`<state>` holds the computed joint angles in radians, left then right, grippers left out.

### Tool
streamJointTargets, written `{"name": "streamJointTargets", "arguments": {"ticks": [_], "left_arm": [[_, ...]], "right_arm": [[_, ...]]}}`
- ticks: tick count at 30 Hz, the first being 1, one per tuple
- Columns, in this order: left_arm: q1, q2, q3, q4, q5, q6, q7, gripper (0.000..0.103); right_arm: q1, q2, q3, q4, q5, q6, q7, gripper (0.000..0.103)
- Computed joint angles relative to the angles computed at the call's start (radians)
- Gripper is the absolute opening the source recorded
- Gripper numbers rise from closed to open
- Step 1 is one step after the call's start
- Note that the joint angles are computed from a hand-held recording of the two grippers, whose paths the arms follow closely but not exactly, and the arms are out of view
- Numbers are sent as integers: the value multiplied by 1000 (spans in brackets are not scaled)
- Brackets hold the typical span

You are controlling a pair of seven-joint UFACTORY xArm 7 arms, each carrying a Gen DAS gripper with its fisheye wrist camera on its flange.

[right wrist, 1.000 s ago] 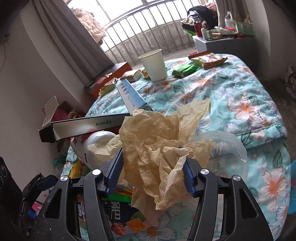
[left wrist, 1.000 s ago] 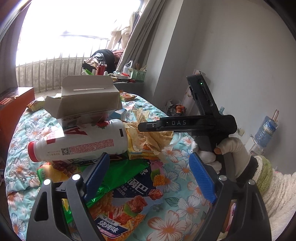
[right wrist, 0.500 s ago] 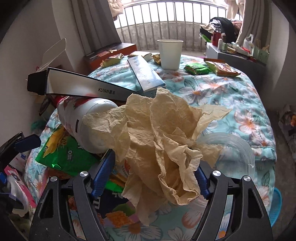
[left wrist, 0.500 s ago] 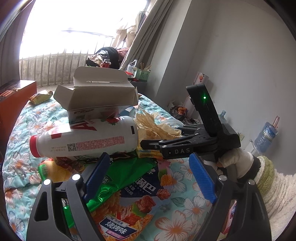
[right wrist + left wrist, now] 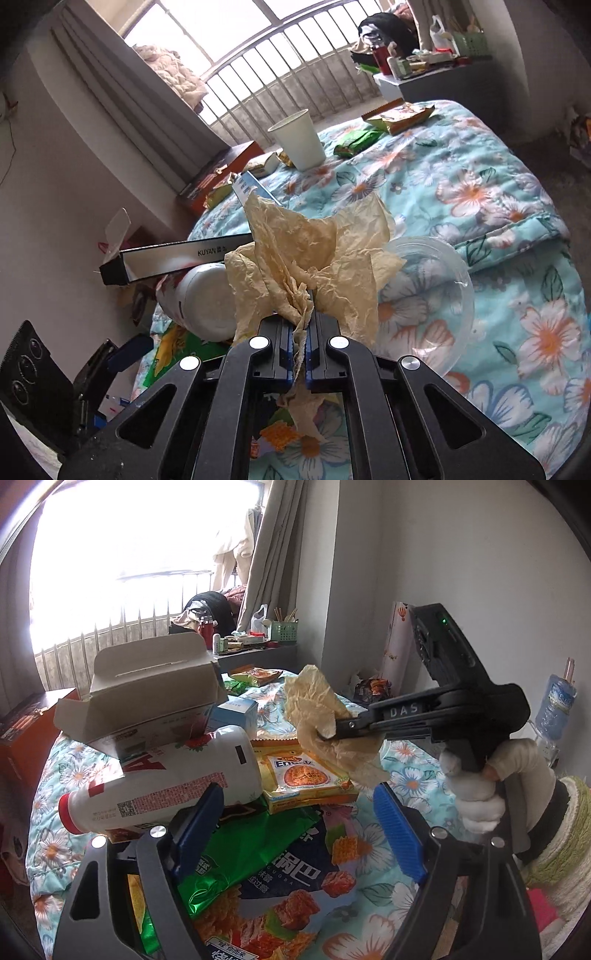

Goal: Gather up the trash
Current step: 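Lift the tan paper with the right tool while the left tool grasps the orange Enaak snack packet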

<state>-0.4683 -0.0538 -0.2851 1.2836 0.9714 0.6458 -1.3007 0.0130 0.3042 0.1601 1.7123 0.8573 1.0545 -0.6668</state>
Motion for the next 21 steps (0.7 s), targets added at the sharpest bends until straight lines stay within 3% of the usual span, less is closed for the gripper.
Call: {"name": "streamJointTargets", "arguments": {"ticks": [7,11,16,21], "left_arm": [[-67,119,11,129,38,98,163,69],[-132,202,41,221,64,171,287,67],[-216,286,82,311,63,269,448,67],[-233,305,102,323,-40,230,544,67]], "right_arm": [[-121,-40,-14,0,285,132,-69,3],[-166,-64,-47,-19,388,179,-83,3],[-204,-102,-90,-81,448,190,-95,3],[-232,-165,-142,-199,479,214,-102,3]]}}
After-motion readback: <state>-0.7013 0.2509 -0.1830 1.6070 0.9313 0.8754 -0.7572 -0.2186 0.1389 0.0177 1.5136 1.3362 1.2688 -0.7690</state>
